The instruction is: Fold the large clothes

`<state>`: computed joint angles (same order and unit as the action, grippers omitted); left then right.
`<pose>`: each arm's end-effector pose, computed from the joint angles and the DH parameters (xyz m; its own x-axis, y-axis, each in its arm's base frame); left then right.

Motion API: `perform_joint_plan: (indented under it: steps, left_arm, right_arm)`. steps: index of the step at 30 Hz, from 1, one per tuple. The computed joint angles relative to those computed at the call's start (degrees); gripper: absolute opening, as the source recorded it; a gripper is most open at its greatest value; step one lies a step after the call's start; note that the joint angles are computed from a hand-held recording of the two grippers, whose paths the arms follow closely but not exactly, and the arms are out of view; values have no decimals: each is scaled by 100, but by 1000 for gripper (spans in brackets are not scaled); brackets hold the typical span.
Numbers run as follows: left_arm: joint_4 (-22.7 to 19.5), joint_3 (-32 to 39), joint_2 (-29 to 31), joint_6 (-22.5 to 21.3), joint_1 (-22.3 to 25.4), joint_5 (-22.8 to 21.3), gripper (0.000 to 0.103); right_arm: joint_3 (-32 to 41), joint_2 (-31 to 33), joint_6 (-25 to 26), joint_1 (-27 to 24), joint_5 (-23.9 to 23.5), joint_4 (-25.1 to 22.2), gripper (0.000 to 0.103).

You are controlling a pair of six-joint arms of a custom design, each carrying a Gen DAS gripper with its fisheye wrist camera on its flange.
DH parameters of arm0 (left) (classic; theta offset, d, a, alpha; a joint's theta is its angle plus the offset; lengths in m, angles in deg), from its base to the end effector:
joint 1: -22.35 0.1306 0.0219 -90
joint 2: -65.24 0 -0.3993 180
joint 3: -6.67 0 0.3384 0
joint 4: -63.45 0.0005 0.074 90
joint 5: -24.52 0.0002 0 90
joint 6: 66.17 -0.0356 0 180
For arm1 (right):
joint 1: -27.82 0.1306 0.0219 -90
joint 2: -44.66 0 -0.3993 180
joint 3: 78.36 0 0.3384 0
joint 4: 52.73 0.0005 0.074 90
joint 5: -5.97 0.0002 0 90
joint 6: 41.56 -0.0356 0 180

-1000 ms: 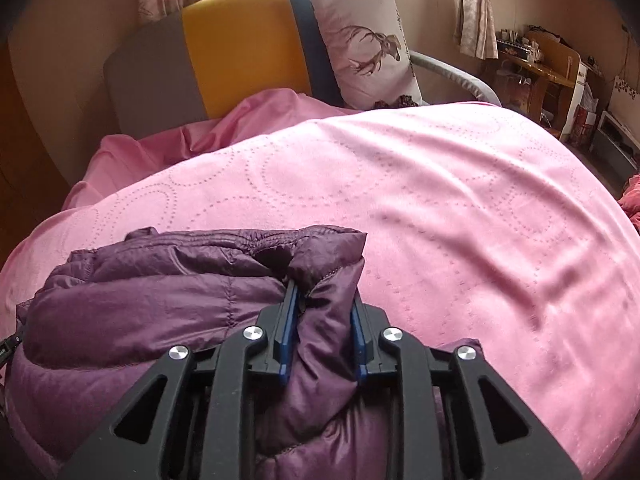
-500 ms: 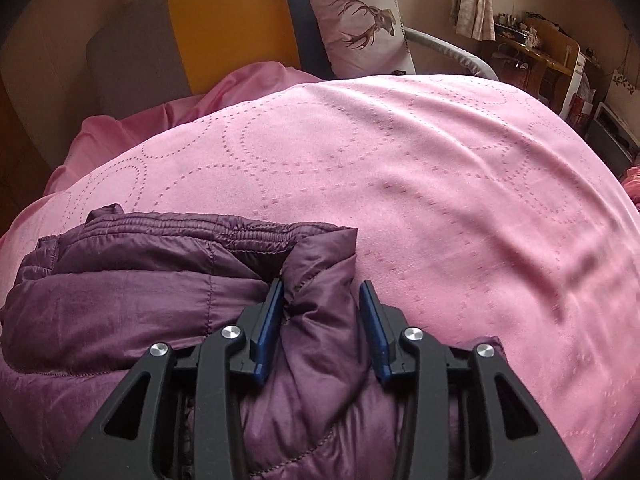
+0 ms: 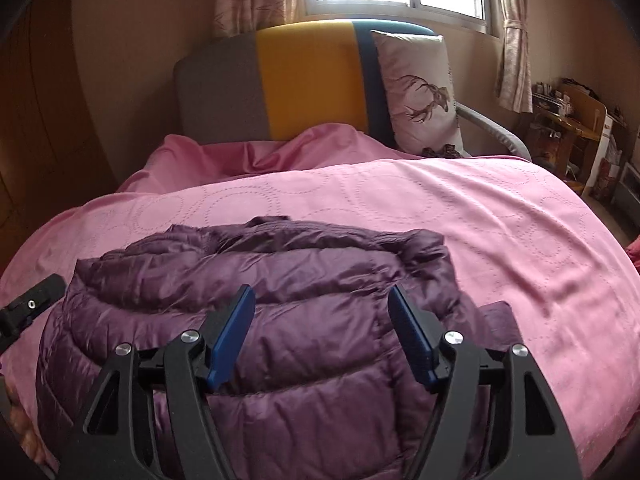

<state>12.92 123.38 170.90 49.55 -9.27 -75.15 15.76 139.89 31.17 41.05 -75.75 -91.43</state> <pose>0.4677 -0.2815 0.5104 -0.6642 -0.0935 -0.7417 0.1312 0.9622 -0.2387 0.4690 0.1045 0.4516 -0.6304 0.1536 -0.7609 0.0716 0.9876 0.1400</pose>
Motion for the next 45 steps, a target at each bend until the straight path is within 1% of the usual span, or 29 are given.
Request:
perform_joint_plan:
  steps: [1,3,4,5,6,7,10,12,15,17,18,20,21,22,23,25,27,30,32,35,36,37,38,40,41,43,45]
  left_arm:
    - [-80,99,136,15,-101,57,52]
    - [-77,107,287,48,-195,59,52]
    - [-216,173,433,72,-217,60,52]
    - [-206,128,485,89,-213,42,52]
    - [-40,-31,493,89,-222,-22,52]
    - [27,-119,490,44,-211,-28,52]
    - [206,-309,494,-107,-242,-166,52]
    - [213,-321,556,-98,-219,-160,52]
    - [217,-378,557,-76,-173,-83,52]
    - [161,-351,584,-73,-167,-74,52]
    - [96,-319,587,-72,-172,-74,52]
    - [-163,-136,616,-60,-161,-15,52]
    - [-276,-43,623,-27,-157,29,52]
    - [-362,19,576,57,-129,117,52]
    - [-356,19,519,140,-116,158,52]
    - [-299,22,413,222,-122,126,52]
    - [-313,127,411,175,-174,97,52]
    - [-435,538,585,35,-291,45,52]
    - [-667,973,842,-31,-369,-9,52]
    - [-1066,1533,1275,45,-376,67,52]
    - [-1393,1850,1537,111,-327,166,52]
    - [-1575,1982,1674,171,-310,219,52]
    - [-1560,1935,1722,197,-282,282,52]
    - [-1307,1653,1667,61,-280,252,52]
    - [-1255,1574,1657,17,-290,232,53]
    - [-1163,1448,1633,-22,-324,121,53]
    - [-1171,1415,1622,-17,-338,104,52]
  right_arm:
    - [7,63,35,94,75,-21,69]
    - [-67,143,75,182,194,36,69]
    - [-96,189,93,199,228,50,71]
    - [-160,212,110,160,196,103,71]
    - [-214,243,104,130,155,157,72]
    - [-255,270,105,101,108,212,73]
    - [-401,352,177,85,76,446,73]
    - [-446,421,203,103,105,494,73]
    - [-398,541,138,42,-54,410,73]
    - [-342,567,159,53,-5,317,73]
    - [-310,578,180,64,28,267,73]
    - [-239,564,171,49,-21,130,73]
    - [-207,525,160,25,-90,31,75]
    - [-179,465,154,-11,-184,-61,79]
    - [-241,332,132,-69,-335,-61,79]
    - [-379,114,81,-137,-465,21,81]
    - [-595,-177,55,-194,-338,122,82]
    - [-832,-485,94,-292,-211,162,82]
    - [-987,-638,173,-347,17,149,82]
    - [-1210,-757,205,-507,80,87,83]
    - [-1287,-770,206,-548,66,86,83]
    - [-1371,-786,188,-585,14,97,84]
    - [-1478,-798,122,-673,-222,140,84]
    - [-1669,-840,-69,-840,-672,221,88]
    - [-1767,-835,-189,-918,-877,312,89]
    - [-1844,-827,-232,-934,-919,404,90]
    - [-1867,-854,-198,-851,-767,398,91]
